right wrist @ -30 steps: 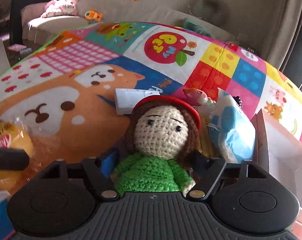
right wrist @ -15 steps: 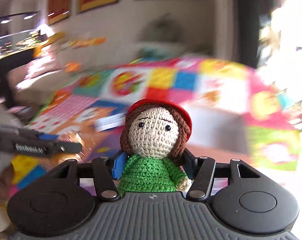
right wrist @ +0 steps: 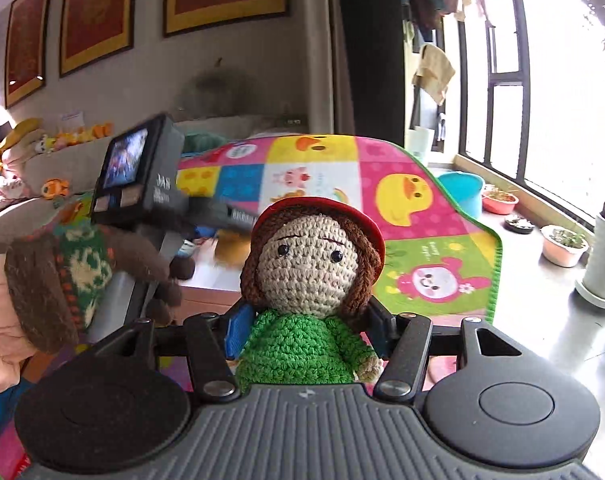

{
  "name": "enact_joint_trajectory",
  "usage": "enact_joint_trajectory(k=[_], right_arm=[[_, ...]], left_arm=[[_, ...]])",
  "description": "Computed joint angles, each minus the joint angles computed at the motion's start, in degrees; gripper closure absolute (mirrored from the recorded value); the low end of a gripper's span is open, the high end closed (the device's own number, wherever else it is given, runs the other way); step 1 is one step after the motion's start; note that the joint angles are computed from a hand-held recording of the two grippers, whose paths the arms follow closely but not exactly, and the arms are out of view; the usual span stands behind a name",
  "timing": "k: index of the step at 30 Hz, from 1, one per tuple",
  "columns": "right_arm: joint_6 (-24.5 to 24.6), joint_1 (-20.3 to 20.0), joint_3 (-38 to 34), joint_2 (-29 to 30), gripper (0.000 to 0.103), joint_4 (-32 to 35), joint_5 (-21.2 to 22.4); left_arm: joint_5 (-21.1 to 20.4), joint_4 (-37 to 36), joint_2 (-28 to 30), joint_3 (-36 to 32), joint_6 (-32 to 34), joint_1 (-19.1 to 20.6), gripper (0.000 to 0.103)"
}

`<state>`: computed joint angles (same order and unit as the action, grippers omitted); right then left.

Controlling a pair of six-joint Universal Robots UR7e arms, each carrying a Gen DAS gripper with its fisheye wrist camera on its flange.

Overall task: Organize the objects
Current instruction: 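Carry the bun and doll into the pink box while both tools release them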

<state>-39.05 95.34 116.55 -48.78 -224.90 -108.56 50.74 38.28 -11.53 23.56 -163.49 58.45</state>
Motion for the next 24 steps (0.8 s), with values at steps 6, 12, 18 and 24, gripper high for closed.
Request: enact_joint_trajectory(k=[6, 12, 18, 24], right_arm=[[2.51, -0.54, -4.55, 1.81, 0.045, 4.45, -1.99], [6.00, 0.12, -11.91, 2.55, 0.045, 14.06, -0.13], [8.11, 0.94, -31.62, 11.35, 0.045, 32.33, -5.23], [-0.87, 2.57, -47.10, 23.86, 0.045, 34.35, -17.79]], left_arm=[[0.49, -5.86, -7.55, 13.19, 0.92, -0.63, 0.044], [6.76, -20.87, -23.93, 35.92, -0.62, -0.04, 0.044], [6.22, -24.13, -33.14, 49.57, -5.35, 1.44, 0.044], [2.01, -23.76, -38.70, 56.97, -8.53, 3.87, 0.044]])
